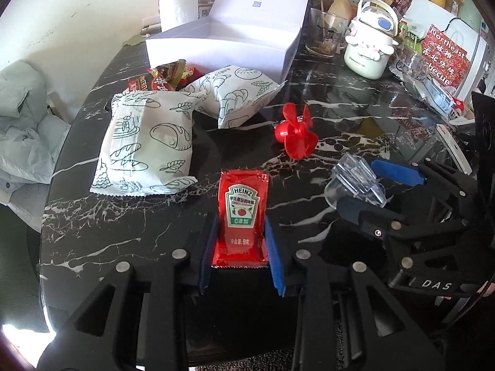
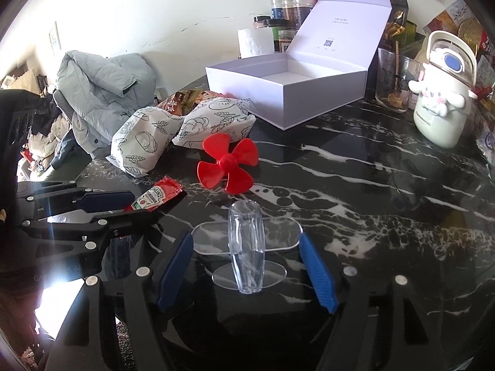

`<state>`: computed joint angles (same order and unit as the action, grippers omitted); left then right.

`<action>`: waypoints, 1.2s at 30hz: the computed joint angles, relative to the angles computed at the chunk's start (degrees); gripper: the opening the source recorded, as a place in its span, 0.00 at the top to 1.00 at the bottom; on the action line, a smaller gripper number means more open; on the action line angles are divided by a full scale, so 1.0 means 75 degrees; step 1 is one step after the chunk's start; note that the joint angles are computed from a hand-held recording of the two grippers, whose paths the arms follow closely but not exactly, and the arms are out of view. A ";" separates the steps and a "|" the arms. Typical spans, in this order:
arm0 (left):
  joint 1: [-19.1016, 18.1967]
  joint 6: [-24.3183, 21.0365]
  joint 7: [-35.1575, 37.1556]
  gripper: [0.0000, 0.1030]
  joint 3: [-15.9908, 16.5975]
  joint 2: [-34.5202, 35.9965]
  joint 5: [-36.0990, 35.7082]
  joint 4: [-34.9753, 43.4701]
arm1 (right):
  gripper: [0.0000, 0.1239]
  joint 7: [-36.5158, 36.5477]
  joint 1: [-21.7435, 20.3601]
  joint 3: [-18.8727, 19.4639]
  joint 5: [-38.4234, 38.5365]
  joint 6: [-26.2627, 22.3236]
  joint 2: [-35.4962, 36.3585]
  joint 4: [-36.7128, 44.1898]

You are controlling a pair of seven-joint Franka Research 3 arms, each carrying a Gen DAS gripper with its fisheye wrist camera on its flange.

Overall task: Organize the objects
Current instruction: 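Lift and carry both held items toward the open white box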

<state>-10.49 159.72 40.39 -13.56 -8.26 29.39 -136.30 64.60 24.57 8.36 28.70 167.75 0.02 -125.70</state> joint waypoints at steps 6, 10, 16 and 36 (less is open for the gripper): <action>0.0091 -0.0301 -0.0615 0.53 -0.0166 0.0164 0.0981 0.0235 | 0.38 -0.0050 0.0031 0.0037 -0.0227 0.0295 0.0129 0.0011; 0.0058 -0.0121 -0.0689 0.50 -0.0043 0.0172 0.0959 0.0180 | 0.35 -0.0394 0.0013 0.0064 0.0103 0.0304 0.0193 0.0082; 0.0104 0.0005 -0.0802 0.50 -0.0030 0.0176 0.1051 0.0144 | 0.34 -0.0913 -0.0001 0.0141 0.0538 0.0564 0.0302 0.0115; -0.0136 0.0067 0.0488 0.77 0.0088 0.0237 -0.0410 0.0291 | 0.55 -0.1909 -0.0055 0.0073 0.1608 0.0033 0.0155 0.0342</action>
<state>-11.50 160.22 44.05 -12.90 -6.49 26.31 -134.11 50.28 24.16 8.91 40.76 168.00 1.18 -123.14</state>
